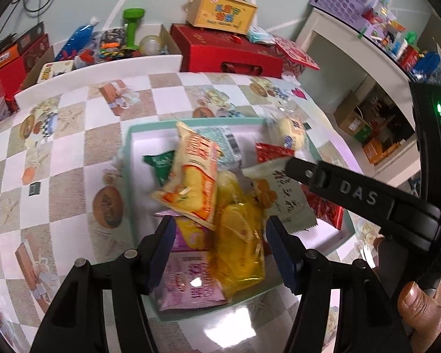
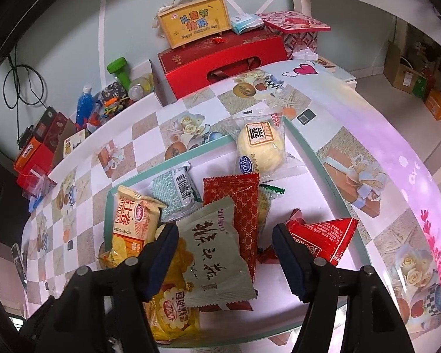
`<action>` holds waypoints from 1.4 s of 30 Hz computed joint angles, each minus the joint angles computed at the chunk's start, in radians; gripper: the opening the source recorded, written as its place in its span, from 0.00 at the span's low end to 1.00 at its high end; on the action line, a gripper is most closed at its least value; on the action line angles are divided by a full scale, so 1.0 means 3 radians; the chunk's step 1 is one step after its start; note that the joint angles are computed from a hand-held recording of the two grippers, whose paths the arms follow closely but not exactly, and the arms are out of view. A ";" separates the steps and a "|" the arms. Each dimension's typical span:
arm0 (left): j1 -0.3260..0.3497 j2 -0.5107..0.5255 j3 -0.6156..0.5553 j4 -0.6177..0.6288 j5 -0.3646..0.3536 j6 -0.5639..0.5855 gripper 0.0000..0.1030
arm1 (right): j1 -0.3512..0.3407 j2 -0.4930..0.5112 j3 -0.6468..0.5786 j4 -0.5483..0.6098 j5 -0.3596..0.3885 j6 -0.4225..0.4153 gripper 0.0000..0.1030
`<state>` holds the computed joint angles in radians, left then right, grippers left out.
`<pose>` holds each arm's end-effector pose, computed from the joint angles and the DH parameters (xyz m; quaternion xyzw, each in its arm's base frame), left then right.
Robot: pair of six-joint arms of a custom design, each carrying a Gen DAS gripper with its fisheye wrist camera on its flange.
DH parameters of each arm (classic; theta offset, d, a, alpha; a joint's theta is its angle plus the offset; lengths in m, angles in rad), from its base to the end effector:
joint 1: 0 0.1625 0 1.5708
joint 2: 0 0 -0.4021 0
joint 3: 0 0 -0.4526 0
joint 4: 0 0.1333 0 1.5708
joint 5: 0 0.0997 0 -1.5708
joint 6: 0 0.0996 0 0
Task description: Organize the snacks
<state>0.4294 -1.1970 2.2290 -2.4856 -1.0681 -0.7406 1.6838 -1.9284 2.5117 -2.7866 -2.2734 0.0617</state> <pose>-0.3499 -0.3596 0.0500 0.2067 0.9447 -0.1672 0.1921 0.1094 -0.3523 0.2875 -0.0841 -0.8948 0.3194 0.3003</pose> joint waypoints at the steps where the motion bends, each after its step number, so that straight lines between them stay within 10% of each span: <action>1: 0.0004 -0.0022 0.0011 0.0008 0.0029 -0.0039 0.63 | 0.0000 0.0002 -0.0001 0.0003 -0.0002 0.0002 0.69; 6: 0.0007 -0.0214 0.0081 0.0285 0.0458 -0.0426 0.85 | 0.0024 0.0060 -0.0013 0.0000 -0.0024 -0.0025 0.86; 12: 0.0042 -0.0399 0.0163 0.0553 0.0789 -0.0773 0.87 | 0.0084 0.0168 -0.0033 -0.0034 -0.0061 -0.0076 0.98; 42: -0.0016 -0.0409 -0.0014 0.1793 0.1302 -0.1614 0.96 | 0.0365 0.0414 -0.0068 -0.0052 -0.0129 -0.0134 1.00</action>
<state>0.4246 -1.3196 2.2248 -1.9477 -0.6776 -1.2248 1.7933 -1.8042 2.4912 -2.8021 -2.3122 0.0214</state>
